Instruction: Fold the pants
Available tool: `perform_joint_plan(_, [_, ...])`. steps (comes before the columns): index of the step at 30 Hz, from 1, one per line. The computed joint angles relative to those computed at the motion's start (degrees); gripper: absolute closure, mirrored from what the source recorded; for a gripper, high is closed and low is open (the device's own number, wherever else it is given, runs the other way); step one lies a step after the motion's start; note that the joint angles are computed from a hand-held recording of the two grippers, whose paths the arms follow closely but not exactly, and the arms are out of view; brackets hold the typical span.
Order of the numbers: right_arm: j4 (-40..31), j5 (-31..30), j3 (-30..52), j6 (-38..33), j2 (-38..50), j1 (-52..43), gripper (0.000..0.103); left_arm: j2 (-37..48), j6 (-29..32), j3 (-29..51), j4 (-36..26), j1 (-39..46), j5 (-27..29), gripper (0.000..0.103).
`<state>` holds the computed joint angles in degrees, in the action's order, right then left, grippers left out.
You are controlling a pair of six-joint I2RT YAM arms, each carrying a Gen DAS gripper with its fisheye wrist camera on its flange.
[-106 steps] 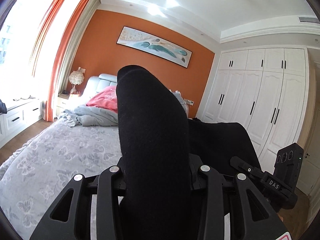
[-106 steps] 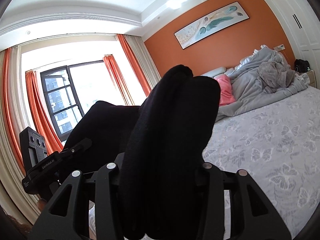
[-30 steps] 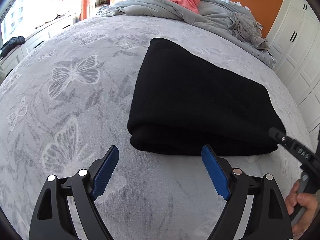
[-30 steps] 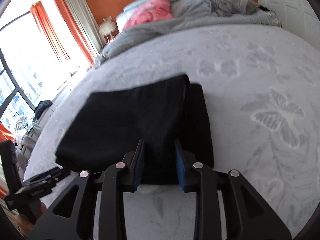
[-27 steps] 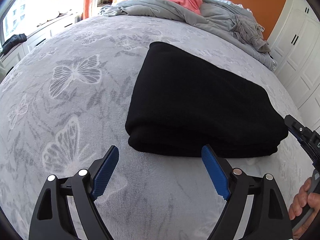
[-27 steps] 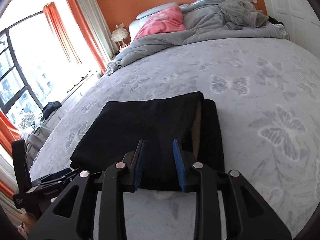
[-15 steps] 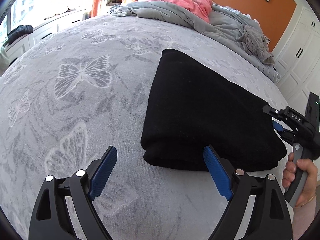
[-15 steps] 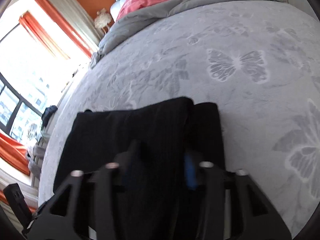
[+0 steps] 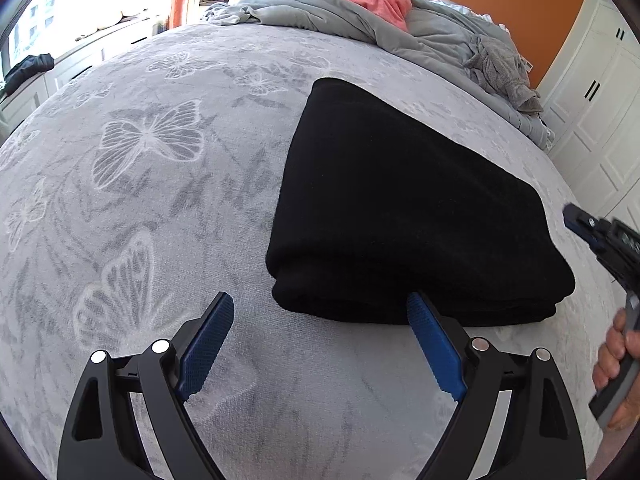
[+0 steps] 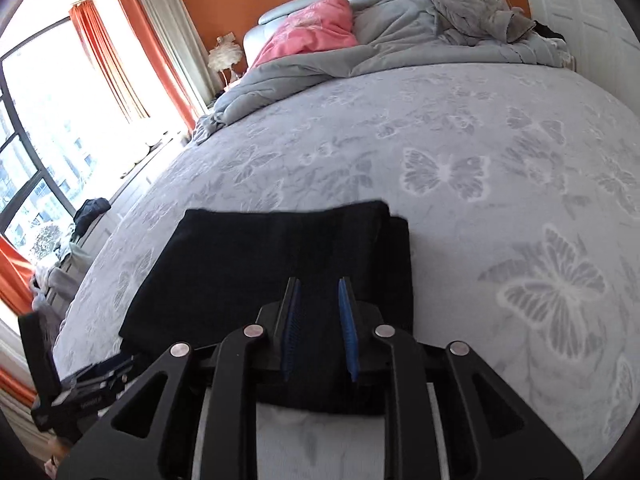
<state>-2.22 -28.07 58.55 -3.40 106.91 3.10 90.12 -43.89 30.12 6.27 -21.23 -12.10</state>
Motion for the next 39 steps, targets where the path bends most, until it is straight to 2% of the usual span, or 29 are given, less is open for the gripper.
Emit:
perform_joint_plan(1, [-0.7,0.4,-0.8,-1.6,1.0,0.3,0.085,0.0,0.0,0.0,0.0,0.1,0.2,0.017])
perform_joint_plan(2, [-0.4,3.6,-1.3,-2.9,3.0,1.0,0.086,0.3,-0.1,0.2,-0.2,0.0,0.3,0.017])
perform_joint_plan(3, [2.6,5.1,-3.0,-2.9,4.1,0.8,0.085,0.5,0.0,0.3,-0.4,-0.1,0.5,0.017])
perform_joint_plan(4, [5.9,3.2,-5.6,-1.2,3.0,-0.3,0.085,0.9,-0.1,0.5,-0.8,-0.5,0.2,0.017])
perform_joint_plan(5, [5.4,3.1,-6.7,0.5,0.9,-0.6,0.081,1.2,-0.4,0.8,-1.2,-1.0,-0.3,0.017])
perform_joint_plan(6, [4.2,2.8,-7.4,0.7,-1.6,-0.4,0.081,1.2,-0.6,0.8,-1.4,-1.4,-0.6,0.017])
perform_joint_plan(7, [5.9,2.2,-9.8,0.4,-4.6,-0.1,0.081,1.2,-0.5,0.8,-1.4,-1.7,-0.8,0.017])
perform_joint_plan(9, [9.3,5.5,-14.0,-0.6,-8.4,1.6,0.081,1.3,-0.4,1.1,-1.6,-2.6,-1.7,0.017])
perform_joint_plan(10, [9.1,7.6,-13.6,-1.5,-6.9,2.5,0.08,1.5,-0.3,1.4,-1.7,-3.1,-2.3,0.017])
perform_joint_plan(12, [9.3,13.0,-11.7,-1.4,-0.4,3.3,0.064,2.3,-0.2,2.2,-2.6,-4.3,-3.9,0.017])
perform_joint_plan(13, [10.3,10.9,-12.0,0.2,0.9,2.0,0.064,2.6,-0.1,2.7,-3.2,-4.9,-4.6,0.017])
perform_joint_plan(15, [9.2,8.7,-13.6,2.1,-3.0,1.5,0.063,2.5,0.3,3.6,-5.1,-6.2,-6.4,0.017])
perform_joint_plan(17, [15.0,10.7,-20.7,1.8,-11.1,2.7,0.062,0.8,0.9,3.2,-5.6,-8.0,-9.9,0.017])
perform_joint_plan(19, [19.6,14.0,-28.2,0.8,-18.9,4.8,0.048,-1.0,0.6,2.9,-6.9,-10.7,-15.5,0.017])
perform_joint_plan(21, [26.2,15.7,-36.9,1.3,-24.9,5.9,0.018,-3.0,-0.3,1.8,-9.1,-13.9,-19.9,0.017])
perform_joint_plan(22, [29.8,17.0,-40.8,1.7,-26.6,6.9,0.015,-4.2,-1.4,0.9,-10.3,-15.7,-22.0,0.017])
perform_joint_plan(25, [33.8,22.3,-46.7,2.5,-27.6,11.8,0.015,-5.7,-9.3,-1.5,-16.9,-23.2,-29.7,0.017])
perform_joint_plan(28, [38.9,24.1,-51.8,5.7,-28.9,14.7,0.015,-7.3,-17.0,-4.0,-20.0,-27.6,-30.5,0.017])
perform_joint_plan(31, [42.8,31.7,-55.4,7.4,-30.4,19.6,0.01,-9.1,-23.5,-6.7,-19.7,-31.5,-31.8,0.017])
perform_joint_plan(34, [43.3,31.8,-56.7,8.9,-31.4,18.2,0.005,-5.9,-27.6,-5.1,-22.1,-34.9,-35.9,0.017])
perform_joint_plan(39, [40.9,29.8,-54.3,11.1,-26.4,14.4,0.005,-3.7,-24.3,-4.1,-19.2,-36.5,-37.8,0.017])
